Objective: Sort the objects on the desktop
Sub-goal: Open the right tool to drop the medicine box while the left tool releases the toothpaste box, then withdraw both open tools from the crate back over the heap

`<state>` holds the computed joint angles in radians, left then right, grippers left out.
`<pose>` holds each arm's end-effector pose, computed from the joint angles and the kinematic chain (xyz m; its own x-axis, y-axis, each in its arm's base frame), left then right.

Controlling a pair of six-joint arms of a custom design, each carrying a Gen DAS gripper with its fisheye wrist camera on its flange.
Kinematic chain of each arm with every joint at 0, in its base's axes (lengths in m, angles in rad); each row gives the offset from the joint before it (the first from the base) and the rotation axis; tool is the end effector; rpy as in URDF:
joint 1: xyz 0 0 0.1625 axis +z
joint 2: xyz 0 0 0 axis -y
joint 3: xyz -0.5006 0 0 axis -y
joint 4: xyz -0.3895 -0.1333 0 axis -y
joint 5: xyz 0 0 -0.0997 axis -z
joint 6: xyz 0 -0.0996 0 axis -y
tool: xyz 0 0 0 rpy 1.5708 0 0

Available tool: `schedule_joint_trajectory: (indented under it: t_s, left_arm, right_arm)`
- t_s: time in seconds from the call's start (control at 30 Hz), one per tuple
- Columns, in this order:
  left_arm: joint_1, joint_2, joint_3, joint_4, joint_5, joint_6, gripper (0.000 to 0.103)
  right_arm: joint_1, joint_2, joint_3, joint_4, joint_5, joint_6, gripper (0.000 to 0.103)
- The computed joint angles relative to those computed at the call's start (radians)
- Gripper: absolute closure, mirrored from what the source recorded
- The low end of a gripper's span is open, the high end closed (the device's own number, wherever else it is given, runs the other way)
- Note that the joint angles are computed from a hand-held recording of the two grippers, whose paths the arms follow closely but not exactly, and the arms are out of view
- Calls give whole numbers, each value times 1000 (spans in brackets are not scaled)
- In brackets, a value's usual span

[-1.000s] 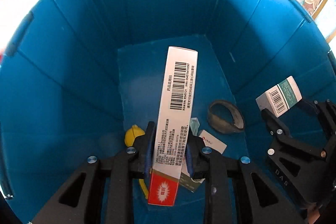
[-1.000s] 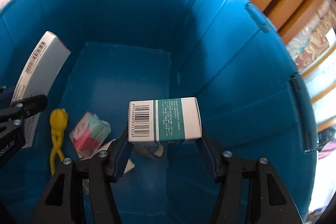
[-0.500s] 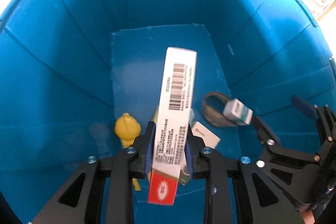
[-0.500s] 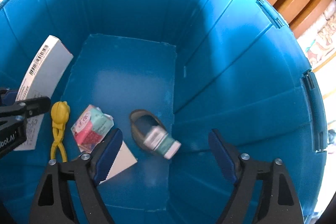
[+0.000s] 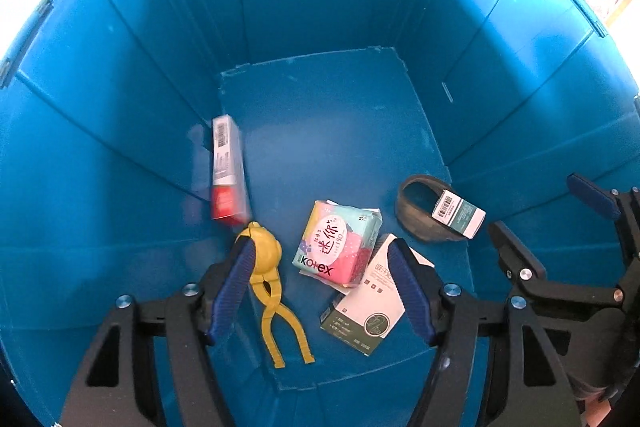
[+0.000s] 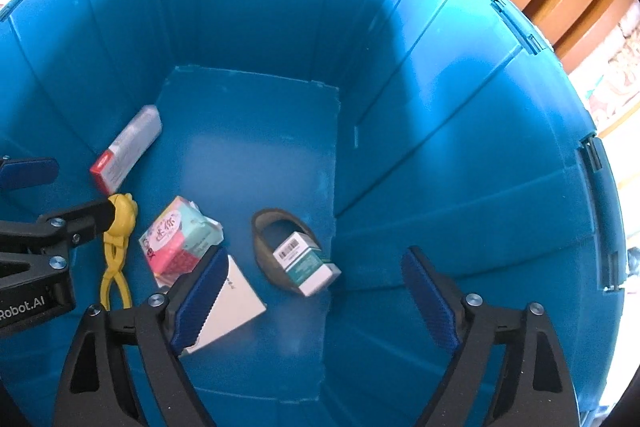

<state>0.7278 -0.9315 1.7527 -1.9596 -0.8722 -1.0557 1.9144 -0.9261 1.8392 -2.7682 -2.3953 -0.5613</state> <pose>-0.3336 -0.5615 0.1681 -0.7418 -0.1557 -0.6523 0.0658 0.9511 -0.3018 0.2768 -0.5951 0.2174 -0.4278 -0.5105 0.7459 -0.6509 0.7465 0.1377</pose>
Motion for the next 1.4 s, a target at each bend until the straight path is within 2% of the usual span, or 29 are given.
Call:
schedule_joint_trajectory:
  t_s: [0.3, 0.43, 0.6, 0.73, 0.83, 0.97, 1.07, 1.13, 1.27, 1.4]
  left_arm:
    - [-25, -6, -1, 64, 77, -33, 35]
    - [-52, -30, 30, 12, 129, -33, 35]
    - [-105, -78, 85, -82, 201, -18, 35]
    - [-150, -120, 120, -113, 229, -15, 35]
    - [-200, -149, 145, -84, 290, -34, 35]
    - [-265, -199, 187, -45, 363, -73, 35]
    - [-314, -252, 221, -17, 414, -116, 35]
    - [-345, -285, 241, 26, 447, -157, 35]
    - [-411, -363, 261, 255, 503, -359, 31]
    - [-472, -445, 271, 522, 507, -590, 30]
  right_arm:
    - [1, -7, 6, -21, 23, -3, 4]
    - [1, -14, 9, -39, 42, -9, 1]
    - [7, -16, 18, -104, 51, -38, 1]
    - [20, -18, 33, -196, 63, -99, 1]
    - [45, -21, 47, -294, 64, -173, 1]
    - [83, -55, 59, -325, 86, -199, 0]
    - [116, -96, 97, -364, 130, -213, 0]
    - [140, -125, 131, -396, 168, -223, 0]
    - [194, -162, 203, -489, 225, -247, 0]
    - [242, -176, 257, -539, 271, -227, 0]
